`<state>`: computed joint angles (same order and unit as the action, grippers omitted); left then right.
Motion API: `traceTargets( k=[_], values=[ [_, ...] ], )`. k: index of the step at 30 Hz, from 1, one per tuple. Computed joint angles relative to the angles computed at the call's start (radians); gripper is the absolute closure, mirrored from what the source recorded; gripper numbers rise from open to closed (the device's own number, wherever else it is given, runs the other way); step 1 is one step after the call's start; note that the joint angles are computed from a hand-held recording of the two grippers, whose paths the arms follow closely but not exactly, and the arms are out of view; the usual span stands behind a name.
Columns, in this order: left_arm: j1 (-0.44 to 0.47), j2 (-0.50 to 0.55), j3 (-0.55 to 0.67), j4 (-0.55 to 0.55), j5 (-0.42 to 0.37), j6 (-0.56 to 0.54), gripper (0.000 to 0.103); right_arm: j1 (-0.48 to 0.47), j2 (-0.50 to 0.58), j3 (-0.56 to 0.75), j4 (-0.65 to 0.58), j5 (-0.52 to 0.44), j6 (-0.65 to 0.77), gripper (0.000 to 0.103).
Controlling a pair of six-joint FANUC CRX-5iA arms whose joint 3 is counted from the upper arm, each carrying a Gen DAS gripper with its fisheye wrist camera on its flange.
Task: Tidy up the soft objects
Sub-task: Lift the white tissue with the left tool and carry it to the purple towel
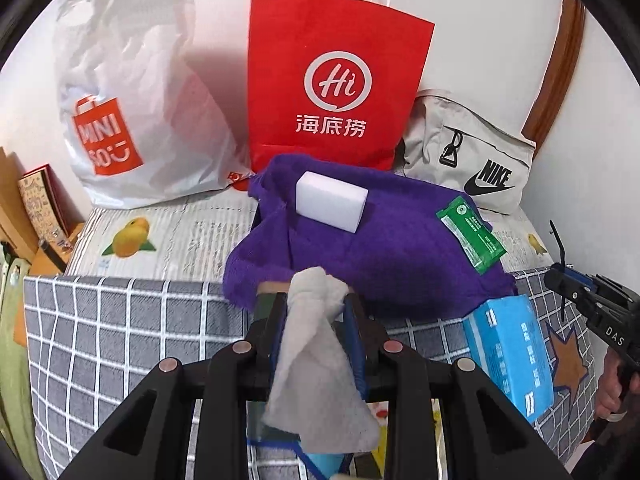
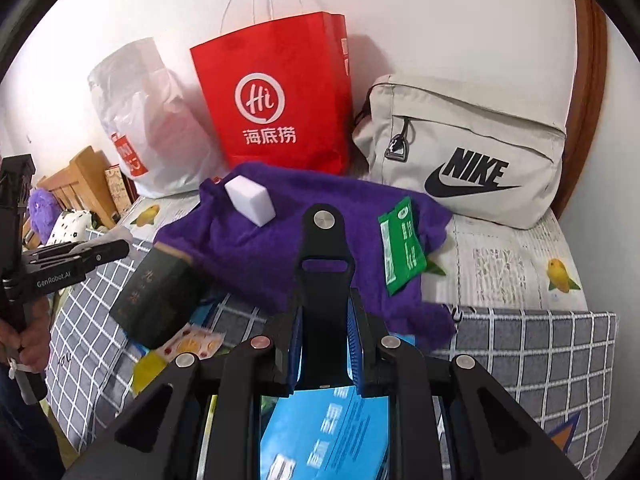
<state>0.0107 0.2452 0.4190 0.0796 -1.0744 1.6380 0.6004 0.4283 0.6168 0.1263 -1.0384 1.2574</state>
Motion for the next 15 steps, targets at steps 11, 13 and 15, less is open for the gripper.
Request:
traceTargets(
  k=[11, 13, 15],
  values=[
    [0.005, 0.129, 0.152, -0.013, -0.064, -0.007, 0.077, -0.031, 0.159, 0.218, -0.018, -0.093, 0.034, 0.083],
    [0.009, 0.152, 0.183, -0.016, -0.078, -0.008, 0.077, -0.036, 0.183, 0.253, -0.024, -0.109, 0.039, 0.083],
    [0.009, 0.174, 0.214, -0.023, -0.094, -0.006, 0.077, -0.041, 0.213, 0.297, -0.033, -0.13, 0.044, 0.083]
  ],
)
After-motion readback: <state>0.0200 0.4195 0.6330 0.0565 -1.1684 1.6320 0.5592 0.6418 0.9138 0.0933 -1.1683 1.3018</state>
